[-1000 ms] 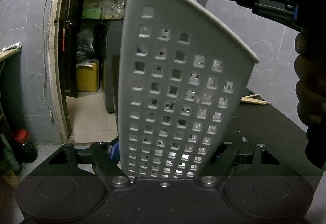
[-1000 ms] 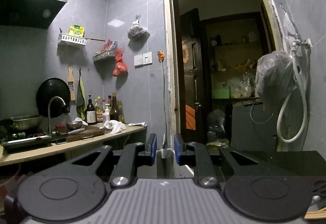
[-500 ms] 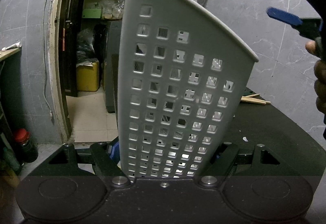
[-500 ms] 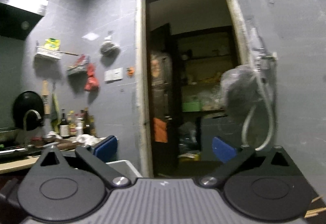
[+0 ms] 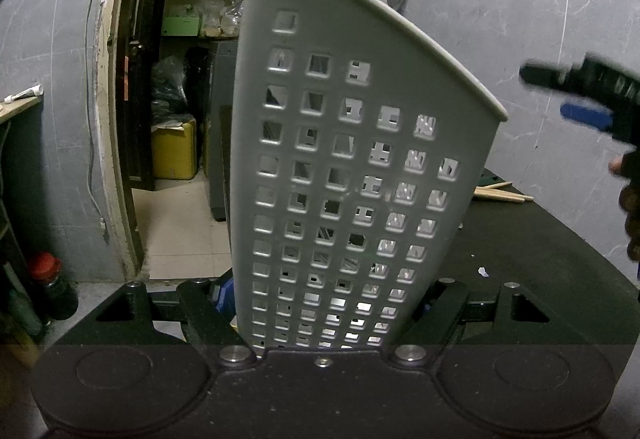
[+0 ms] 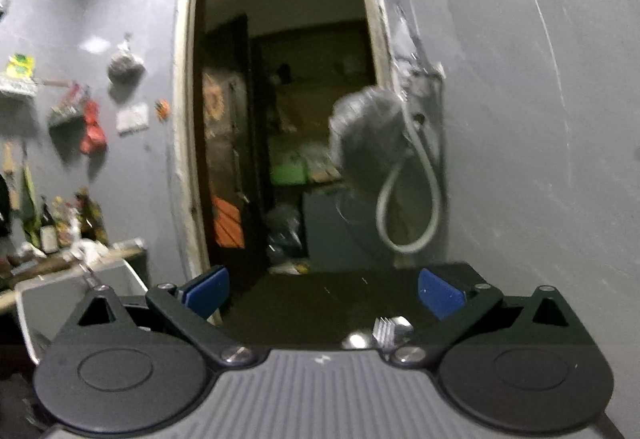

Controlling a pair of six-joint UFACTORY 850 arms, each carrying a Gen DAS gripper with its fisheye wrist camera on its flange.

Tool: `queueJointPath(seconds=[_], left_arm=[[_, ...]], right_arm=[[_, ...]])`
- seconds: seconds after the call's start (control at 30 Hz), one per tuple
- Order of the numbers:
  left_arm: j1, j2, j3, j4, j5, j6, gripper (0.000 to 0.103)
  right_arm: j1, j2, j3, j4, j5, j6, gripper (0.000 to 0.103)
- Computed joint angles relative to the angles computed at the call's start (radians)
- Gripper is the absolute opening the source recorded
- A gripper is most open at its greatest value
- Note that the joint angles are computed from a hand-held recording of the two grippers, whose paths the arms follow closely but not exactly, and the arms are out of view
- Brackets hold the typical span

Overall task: Organize utensils
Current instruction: 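Move the open right tool back over the utensil pile, then grasp the blue-handled spoon from the pile with the right tool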

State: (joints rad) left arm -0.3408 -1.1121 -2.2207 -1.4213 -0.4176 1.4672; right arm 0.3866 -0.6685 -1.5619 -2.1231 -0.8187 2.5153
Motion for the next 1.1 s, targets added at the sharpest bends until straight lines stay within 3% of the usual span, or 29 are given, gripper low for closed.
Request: queueJointPath(seconds=[0.2,0.5,0.7,0.8,0.87,1.0,1.1], left_arm=[[-0.001,-0.001,-0.004,0.02,0.002,-0.017,0.078],[-0.002,-0.004,-0.011,0.033,0.005,-0.027,0.078],[-0.005,-0.004,-0.012,0.042,0.012,-0.03,0.078],[-0.005,-0.003,-0.012,0.043,0.012,-0.033,0.078],[-0.005,-0.004,-0.014,0.048,0.012,-0.036,0.078],[-0.006,-0.009,-0.023,0.061,0.011,-0.049,0.078],[-0.006,-0.014,-0.032,0.068,0.009,-0.056,0.078]], right_arm=[[-0.019,-0.076,-0.132,0.438,0.105,-0.435,0.103],[-0.068,-0.118,-0.186,0.618,0.248,-0.652,0.103],[-0.114,-0.182,-0.299,0.734,0.317,-0.871,0.103],[-0.153,-0.218,-0.372,0.835,0.392,-0.952,0.103],[-0.187,-0.247,-0.431,0.998,0.474,-1.07,0.103],[-0.232,-0.304,-0.522,1.252,0.547,-1.203,0.103],[-0.243,-0.319,-0.534,1.259,0.556,-1.164,0.103]])
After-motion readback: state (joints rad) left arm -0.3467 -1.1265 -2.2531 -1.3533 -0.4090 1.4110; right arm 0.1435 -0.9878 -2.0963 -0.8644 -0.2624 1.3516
